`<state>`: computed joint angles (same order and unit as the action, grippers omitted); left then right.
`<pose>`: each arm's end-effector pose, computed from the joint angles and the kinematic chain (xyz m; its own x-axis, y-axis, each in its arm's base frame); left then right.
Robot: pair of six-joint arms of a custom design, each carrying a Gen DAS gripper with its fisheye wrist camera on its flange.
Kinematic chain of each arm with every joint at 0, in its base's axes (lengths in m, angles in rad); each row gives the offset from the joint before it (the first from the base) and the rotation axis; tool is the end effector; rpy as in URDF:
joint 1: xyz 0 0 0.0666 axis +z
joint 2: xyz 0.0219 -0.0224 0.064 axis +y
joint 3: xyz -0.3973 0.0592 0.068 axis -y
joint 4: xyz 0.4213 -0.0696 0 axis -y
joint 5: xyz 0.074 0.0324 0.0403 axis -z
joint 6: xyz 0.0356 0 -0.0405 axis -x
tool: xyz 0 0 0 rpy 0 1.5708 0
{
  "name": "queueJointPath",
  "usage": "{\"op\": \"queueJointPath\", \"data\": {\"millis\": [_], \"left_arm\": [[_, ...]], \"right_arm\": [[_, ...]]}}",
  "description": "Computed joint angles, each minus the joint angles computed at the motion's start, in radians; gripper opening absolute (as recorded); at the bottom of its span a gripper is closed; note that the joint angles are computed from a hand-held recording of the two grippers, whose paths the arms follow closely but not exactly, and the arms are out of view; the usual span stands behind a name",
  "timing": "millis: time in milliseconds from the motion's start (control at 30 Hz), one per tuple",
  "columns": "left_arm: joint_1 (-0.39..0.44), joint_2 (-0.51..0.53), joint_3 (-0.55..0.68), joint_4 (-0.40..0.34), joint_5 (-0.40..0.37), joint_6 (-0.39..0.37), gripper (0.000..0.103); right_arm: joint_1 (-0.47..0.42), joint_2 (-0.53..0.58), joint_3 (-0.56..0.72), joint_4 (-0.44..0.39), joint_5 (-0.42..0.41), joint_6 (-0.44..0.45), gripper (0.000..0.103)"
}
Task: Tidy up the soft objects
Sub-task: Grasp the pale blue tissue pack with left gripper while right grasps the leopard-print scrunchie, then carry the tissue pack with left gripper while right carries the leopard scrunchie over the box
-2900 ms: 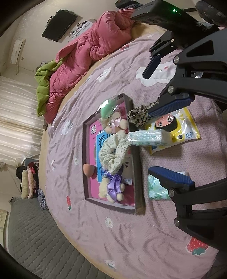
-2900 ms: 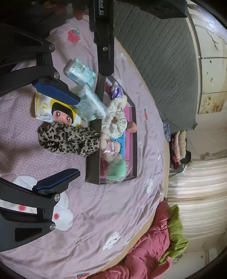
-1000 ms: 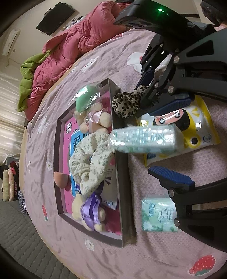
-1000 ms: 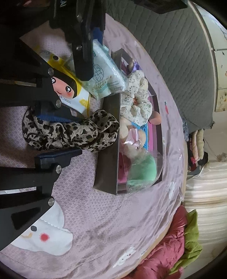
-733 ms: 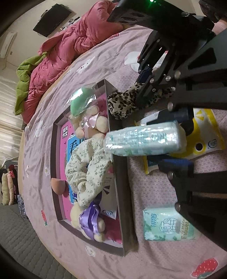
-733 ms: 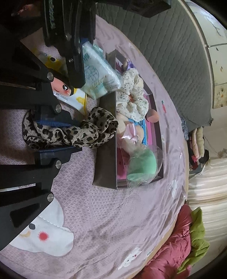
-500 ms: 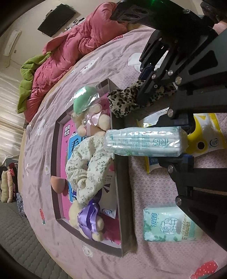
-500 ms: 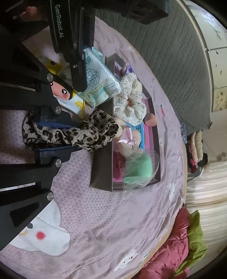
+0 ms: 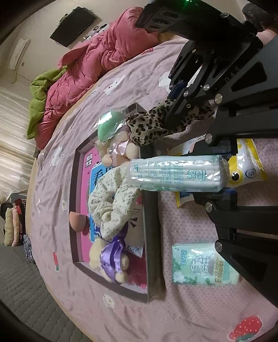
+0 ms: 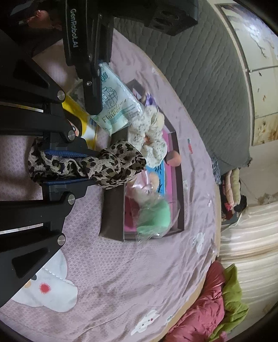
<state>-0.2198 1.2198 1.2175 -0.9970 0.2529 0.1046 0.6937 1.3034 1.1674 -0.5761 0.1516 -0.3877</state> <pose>0.4166 -0.1026 0.4347 -0.8522 0.0868 -0.5160 0.2556 0.9295 -0.2658 0.3746 0.3040 0.4031 -0.6708 -0.0718 -0.7381 -0.3138 0.9293 0.1948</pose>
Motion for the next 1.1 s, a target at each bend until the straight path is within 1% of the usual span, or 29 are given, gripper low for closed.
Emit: {"op": "queueJointPath", "data": {"millis": [333,700,933,1100], "left_arm": [[0.017,-0.030,0.007,0.008,-0.020,0.001,0.020],[0.033,-0.047,0.024,0.021,-0.041,0.002,0.020],[0.041,-0.050,0.032,0.027,-0.050,0.005,0.020],[0.046,-0.049,0.039,0.033,-0.056,0.009,0.020]], "right_arm": [[0.016,-0.025,-0.013,0.052,-0.009,0.018,0.016],[0.031,-0.038,-0.009,0.068,0.010,0.021,0.016],[0.037,-0.041,-0.005,0.082,0.020,0.036,0.016],[0.040,-0.039,0.005,0.092,0.043,0.062,0.016]]}}
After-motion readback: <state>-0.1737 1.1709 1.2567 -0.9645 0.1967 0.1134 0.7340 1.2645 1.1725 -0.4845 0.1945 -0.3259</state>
